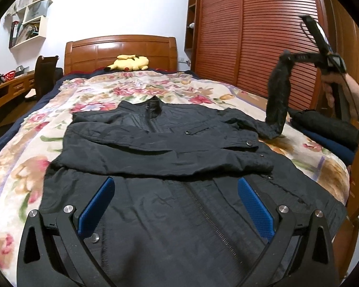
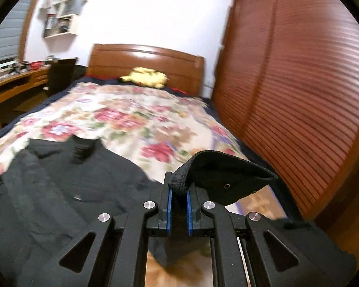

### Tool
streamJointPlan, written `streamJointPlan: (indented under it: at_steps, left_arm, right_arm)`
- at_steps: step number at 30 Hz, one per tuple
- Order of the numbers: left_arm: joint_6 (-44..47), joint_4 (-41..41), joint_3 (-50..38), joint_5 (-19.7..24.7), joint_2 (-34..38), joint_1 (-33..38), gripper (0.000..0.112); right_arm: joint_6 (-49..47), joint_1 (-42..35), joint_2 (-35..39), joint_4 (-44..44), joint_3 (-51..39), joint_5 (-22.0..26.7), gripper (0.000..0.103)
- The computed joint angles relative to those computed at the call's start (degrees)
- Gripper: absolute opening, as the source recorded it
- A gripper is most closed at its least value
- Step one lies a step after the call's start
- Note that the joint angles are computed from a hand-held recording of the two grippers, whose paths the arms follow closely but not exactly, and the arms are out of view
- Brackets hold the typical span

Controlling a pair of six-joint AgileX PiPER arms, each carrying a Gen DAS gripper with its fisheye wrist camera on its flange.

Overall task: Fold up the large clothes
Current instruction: 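Lift the sleeve with the right gripper, fold it across the jacket front, release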

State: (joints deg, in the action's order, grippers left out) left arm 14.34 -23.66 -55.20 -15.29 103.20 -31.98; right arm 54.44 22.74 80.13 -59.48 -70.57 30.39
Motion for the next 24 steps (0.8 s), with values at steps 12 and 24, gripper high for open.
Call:
streamJointPlan:
  at_steps: [12,24]
  left_arm:
    - [-8.6,8.4,4.6,-1.6,-3.7,3.5,0.103]
    - [-12.8,12.3,7.0,-3.7,-5.4,5.7,0.103]
  right_arm:
    - [-0.1,11.6,0.1,-4.8,-1.7,2.1,0.009]
    - [10.5,12.5,2.9,-16.5,0.4,-7.4,0.009]
